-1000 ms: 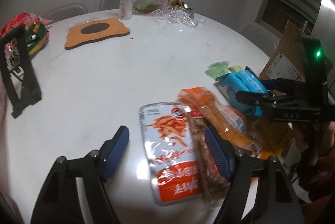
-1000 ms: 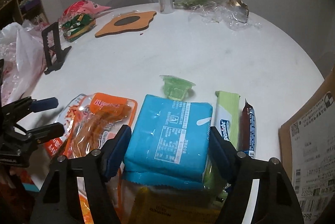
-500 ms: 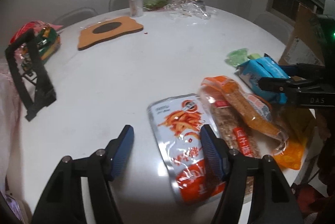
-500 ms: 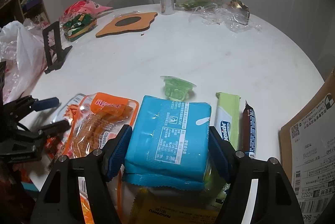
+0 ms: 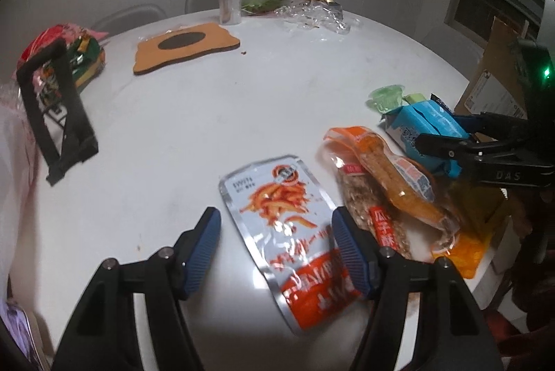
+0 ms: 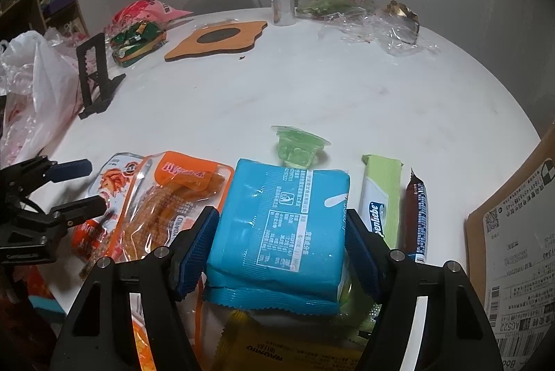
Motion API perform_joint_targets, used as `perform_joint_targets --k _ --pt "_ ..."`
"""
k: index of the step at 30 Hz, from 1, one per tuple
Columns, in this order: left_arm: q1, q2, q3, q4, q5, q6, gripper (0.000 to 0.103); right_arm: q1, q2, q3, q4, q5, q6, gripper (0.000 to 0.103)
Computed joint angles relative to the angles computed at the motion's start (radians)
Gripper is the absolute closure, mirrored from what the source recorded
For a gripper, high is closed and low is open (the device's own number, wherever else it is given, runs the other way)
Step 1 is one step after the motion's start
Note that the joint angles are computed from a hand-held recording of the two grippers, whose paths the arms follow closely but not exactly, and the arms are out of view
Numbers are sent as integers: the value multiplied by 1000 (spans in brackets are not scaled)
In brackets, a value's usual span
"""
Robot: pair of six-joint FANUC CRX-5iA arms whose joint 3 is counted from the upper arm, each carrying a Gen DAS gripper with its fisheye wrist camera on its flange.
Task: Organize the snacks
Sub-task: 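Grasp the blue wafer pack with the right tool while the left tool grasps the spicy strip packet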
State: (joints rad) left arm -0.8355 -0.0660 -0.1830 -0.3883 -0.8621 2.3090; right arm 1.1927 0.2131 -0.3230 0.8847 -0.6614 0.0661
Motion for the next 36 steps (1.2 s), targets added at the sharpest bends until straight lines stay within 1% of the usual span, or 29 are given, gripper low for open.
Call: perform_joint_targets --k 2,5,8,11,14,16,17,20,21,23,27,28,29,30,31,33,36 --pt "-11 1 2 -6 -13 29 40 -2 -2 -3 1 11 8 34" --pt "-42 27 29 -44 -60 61 39 -4 -5 -11 10 28 15 34" --pt "-43 21 18 -45 -45 59 39 -9 -8 -15 10 42 23 34" --pt "-48 30 37 -81 -77 58 39 -12 -10 -15 1 52 36 34" --pt "-20 28 34 -54 -75 11 39 -14 -14 -17 -8 60 51 34" --pt "10 20 18 -10 -48 -47 39 -15 -16 -18 -13 65 56 34" --pt "29 18 8 19 -31 -81 42 -15 -17 -18 -16 67 59 34" --pt "66 27 0 67 4 -149 43 -19 -19 -18 -21 73 66 34" --pt "71 34 7 69 5 -165 45 -18 -19 -18 -21 73 65 34" --pt "82 46 20 77 5 -195 46 -19 -20 -19 -21 74 64 34" --pt "105 68 44 102 -6 -219 46 -18 -21 -16 -22 72 69 34" --pt "104 69 46 102 -7 -215 46 -18 -21 -15 -23 71 71 34" --pt "101 71 49 101 -12 -210 42 -18 -22 -14 -23 70 73 34" --pt "94 73 55 91 -22 -199 35 -17 -24 -16 -19 70 71 34" --pt "78 77 67 65 -40 -172 32 -16 -26 -18 -13 69 67 34" --pt "57 79 76 44 -62 -143 31 -16 -30 -22 1 67 57 34" --pt "46 73 65 46 -58 -103 31 -11 -27 -17 8 55 61 34"
